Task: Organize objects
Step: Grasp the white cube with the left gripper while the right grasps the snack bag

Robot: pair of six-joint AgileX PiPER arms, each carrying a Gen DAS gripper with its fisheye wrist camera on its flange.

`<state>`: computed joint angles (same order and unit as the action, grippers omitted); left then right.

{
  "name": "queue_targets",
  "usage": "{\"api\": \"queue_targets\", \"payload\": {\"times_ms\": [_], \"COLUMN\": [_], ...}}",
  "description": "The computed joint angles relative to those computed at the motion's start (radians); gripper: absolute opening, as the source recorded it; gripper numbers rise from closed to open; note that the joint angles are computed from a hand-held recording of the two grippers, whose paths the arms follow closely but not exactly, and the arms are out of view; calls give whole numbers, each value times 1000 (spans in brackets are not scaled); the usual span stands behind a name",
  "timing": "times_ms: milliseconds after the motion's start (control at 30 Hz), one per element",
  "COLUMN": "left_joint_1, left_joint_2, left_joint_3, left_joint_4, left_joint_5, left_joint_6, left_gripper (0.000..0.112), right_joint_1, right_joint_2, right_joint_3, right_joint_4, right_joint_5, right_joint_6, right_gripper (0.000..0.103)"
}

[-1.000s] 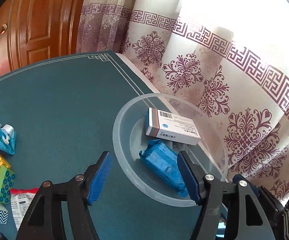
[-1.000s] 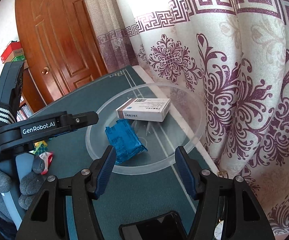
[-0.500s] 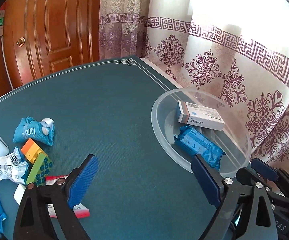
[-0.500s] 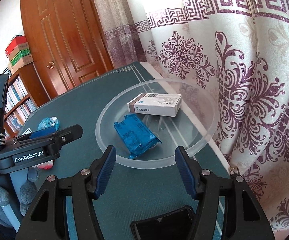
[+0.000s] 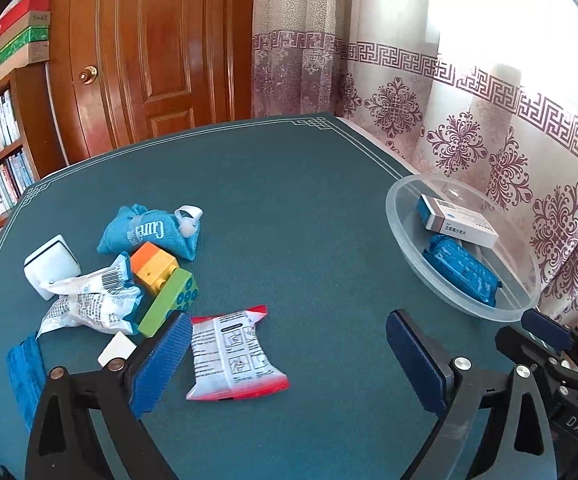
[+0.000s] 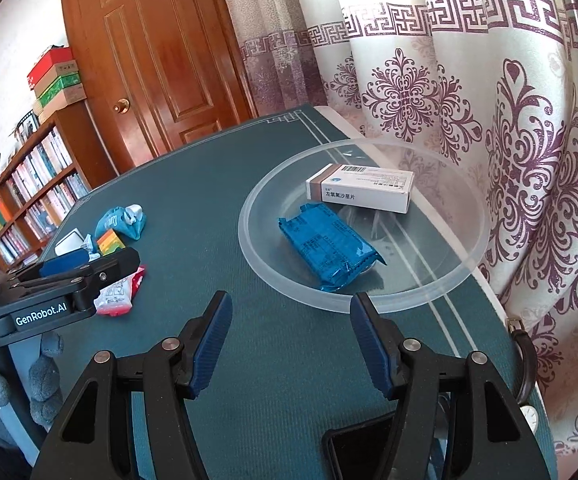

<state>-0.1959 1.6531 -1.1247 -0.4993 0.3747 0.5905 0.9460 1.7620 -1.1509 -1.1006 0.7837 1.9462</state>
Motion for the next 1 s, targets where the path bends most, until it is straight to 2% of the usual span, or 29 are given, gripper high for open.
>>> {"api": "queue_targets", "payload": {"times_ms": [300,567,833,867,933,1000], "left_joint_1": [159,246,267,268,270,270], "left_joint_2": [-19,32,111,118,127,127], "left_joint_3": [66,48,-16,-22,-30,-28], "left_joint_4": [-147,-171,-104,-105,-111,-130], "left_joint_5": [5,-13,42,49,61,57], "left_joint_6": [199,241,170,171,174,194], "left_gripper": [100,97,70,69,59,56], "right_joint_1": [15,25,22,21,19,16], "right_joint_2": [70,134,181,188,200,214], "right_joint_3": [-99,-194,-258,-267,-284,-304], "right_joint_4": [45,96,136,141,153,166], "right_joint_5": [-15,-32,-59,-63,-72,-81], "right_joint_6": [-65,-135,-190,-197,-216,-238], "right_gripper": [63,63,63,63,63,63]}}
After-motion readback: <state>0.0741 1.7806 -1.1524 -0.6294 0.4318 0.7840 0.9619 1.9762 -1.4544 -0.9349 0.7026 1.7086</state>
